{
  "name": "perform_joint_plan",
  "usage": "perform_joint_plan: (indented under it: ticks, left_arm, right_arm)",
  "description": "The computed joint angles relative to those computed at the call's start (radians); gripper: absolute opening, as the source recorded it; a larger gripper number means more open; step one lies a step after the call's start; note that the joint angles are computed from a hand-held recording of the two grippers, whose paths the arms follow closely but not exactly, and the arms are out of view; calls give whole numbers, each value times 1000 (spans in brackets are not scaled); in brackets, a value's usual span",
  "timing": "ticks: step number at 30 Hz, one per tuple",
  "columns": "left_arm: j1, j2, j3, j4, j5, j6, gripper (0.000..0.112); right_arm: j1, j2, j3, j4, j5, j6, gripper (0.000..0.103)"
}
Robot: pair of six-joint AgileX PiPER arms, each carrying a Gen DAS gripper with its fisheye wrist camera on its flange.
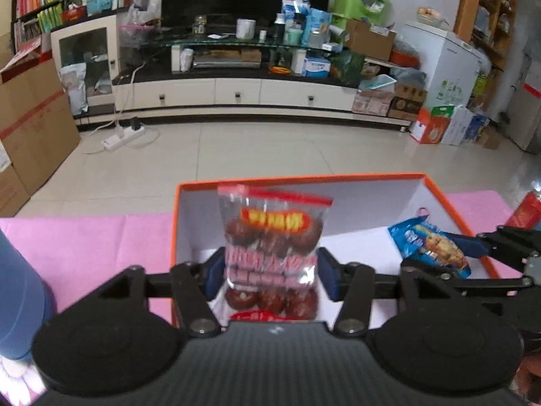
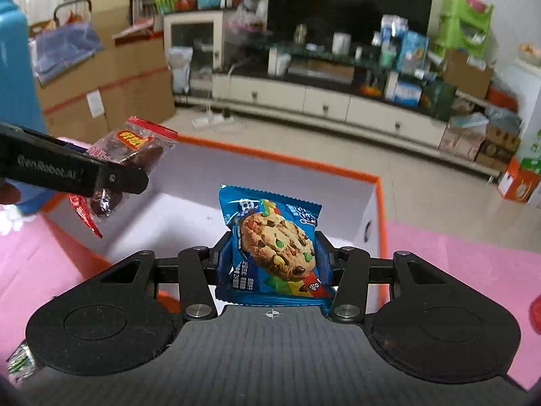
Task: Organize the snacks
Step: 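Release the jujube bag and blue cookie packet into the orange box with both tools, then grasp the green-labelled cookie packet with the left tool while the right tool grasps the yellow cake packet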
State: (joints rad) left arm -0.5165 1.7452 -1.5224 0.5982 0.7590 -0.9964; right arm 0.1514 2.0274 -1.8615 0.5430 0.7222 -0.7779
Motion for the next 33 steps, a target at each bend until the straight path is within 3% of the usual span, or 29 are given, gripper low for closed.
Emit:
perform_joint_plan:
  ticks: [3,4,8,11,14,18,21,23,26,27,30,33]
  left_arm:
    - [-3,-39,41,16,-22,-37,64]
    - [-18,-66,69,43,-21,-68,65]
    - [-176,-205,198,181,74,-237,70]
    - [-346,-305,343,252,134,-406,72]
    - [-543,-347,466,284,204,-601,72]
    - [-739,-291,515,287,286,-777,72]
    - [-771,-228,474,295,282,-784,72]
    - [-757,-205,438,294,248,-767,72]
    - [-715,-188,404,262,110,-743,72]
    - [-722,-171,390,262,84,-756,72]
    - [-732,-123,332,243,112,-723,72]
    - [-715,-104,297,218,101,-690,72]
  right_arm:
    - [-11,-13,23,70,-19,-40,38]
    - [-21,-47,68,114,-39,-81,47]
    - [-127,-252,327,389,-45,-348,72]
    - [-258,-428,566,569,35,-542,84]
    - [-400,-591,819,648,107,-654,84]
    - [-584,-725,1057,660,185,-775,84]
    - [-619,-790,1114,551,186,-793,82]
    - [-700,-820,1161,575,250,-906,84]
    - [-718,-789,1137,528,237,-882,84]
    - [-743,-748,1095,503,283,-846,84]
    - [-818,-635,973,418,462,-794,85]
    - [-849,-595,977,390,490,-825,86]
